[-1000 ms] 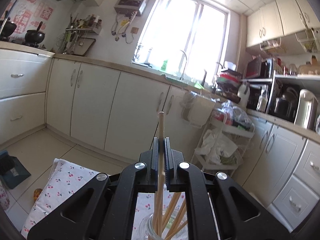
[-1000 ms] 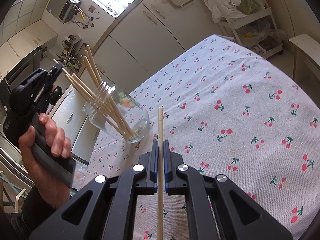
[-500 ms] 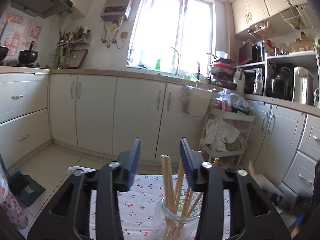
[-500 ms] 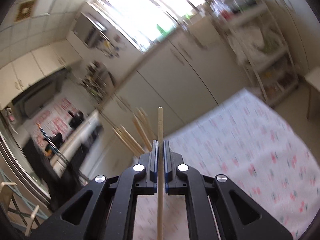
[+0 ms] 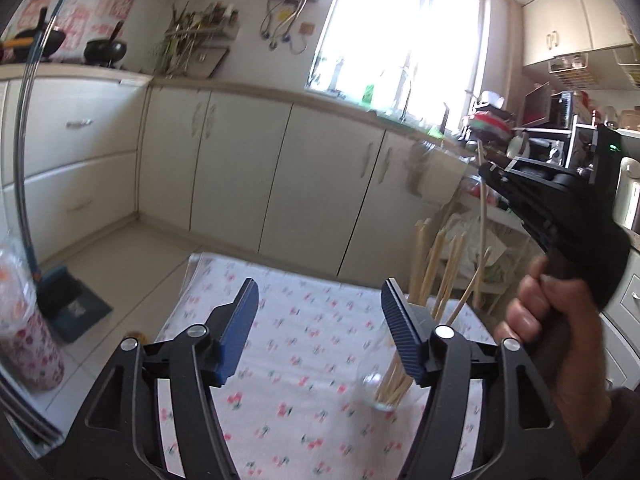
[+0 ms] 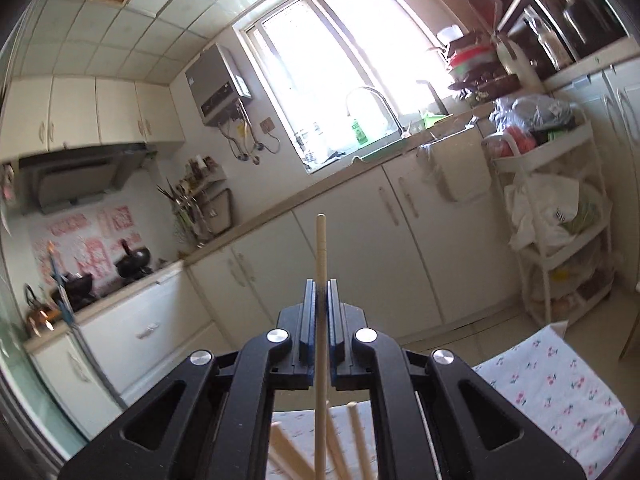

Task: Organize utensils
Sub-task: 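Raise the right tool's chopstick over the jar and release it inside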

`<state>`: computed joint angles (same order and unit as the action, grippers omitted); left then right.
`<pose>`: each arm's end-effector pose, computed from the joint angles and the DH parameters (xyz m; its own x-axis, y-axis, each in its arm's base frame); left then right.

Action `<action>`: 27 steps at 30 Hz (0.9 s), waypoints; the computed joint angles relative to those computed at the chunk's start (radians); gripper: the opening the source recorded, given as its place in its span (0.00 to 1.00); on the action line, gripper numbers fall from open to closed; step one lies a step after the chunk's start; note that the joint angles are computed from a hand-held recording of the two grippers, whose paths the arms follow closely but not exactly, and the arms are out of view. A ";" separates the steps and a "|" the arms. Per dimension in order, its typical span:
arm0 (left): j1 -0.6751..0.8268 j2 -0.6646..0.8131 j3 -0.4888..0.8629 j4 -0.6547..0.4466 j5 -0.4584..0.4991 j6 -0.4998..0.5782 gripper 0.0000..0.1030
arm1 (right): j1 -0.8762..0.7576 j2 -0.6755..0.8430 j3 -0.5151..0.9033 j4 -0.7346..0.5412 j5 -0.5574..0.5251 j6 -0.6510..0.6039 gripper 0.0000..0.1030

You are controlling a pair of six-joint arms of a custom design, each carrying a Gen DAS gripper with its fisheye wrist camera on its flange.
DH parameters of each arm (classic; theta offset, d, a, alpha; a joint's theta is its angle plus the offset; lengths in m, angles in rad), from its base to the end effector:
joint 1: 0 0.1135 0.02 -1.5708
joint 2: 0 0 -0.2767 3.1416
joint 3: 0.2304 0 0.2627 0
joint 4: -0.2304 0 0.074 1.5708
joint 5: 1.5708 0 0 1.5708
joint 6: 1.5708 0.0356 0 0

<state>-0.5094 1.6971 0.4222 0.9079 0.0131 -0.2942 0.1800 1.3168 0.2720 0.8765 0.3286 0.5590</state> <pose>0.2522 -0.1414 0.1215 -0.4443 -0.0839 -0.8919 0.3861 0.8805 -0.2752 0.2352 0.0311 0.1722 -0.0636 0.4986 -0.8645 0.2091 0.8537 0.4770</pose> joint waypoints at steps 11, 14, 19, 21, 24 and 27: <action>0.021 -0.005 -0.013 -0.043 0.023 -0.008 0.67 | 0.167 0.194 -0.056 0.198 0.207 -0.155 0.06; 0.009 -0.030 -0.018 -0.068 0.013 -0.008 0.68 | 0.213 0.163 -0.089 0.177 0.234 -0.170 0.06; -0.016 -0.115 -0.018 -0.175 -0.015 -0.002 0.75 | 0.257 0.053 -0.128 0.032 0.247 -0.110 0.06; -0.026 -0.167 -0.014 -0.248 -0.025 -0.001 0.80 | 0.276 -0.003 -0.133 -0.060 0.245 -0.083 0.06; -0.042 -0.246 -0.014 -0.354 -0.049 0.014 0.84 | 0.308 -0.129 -0.154 -0.219 0.248 -0.028 0.07; -0.059 -0.332 -0.008 -0.482 -0.078 0.035 0.88 | 0.386 -0.341 -0.161 -0.497 0.300 0.067 0.16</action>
<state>-0.5689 1.3651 0.4137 0.4262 -0.0652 -0.2595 0.5662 0.9756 0.1107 0.3793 0.6285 0.6258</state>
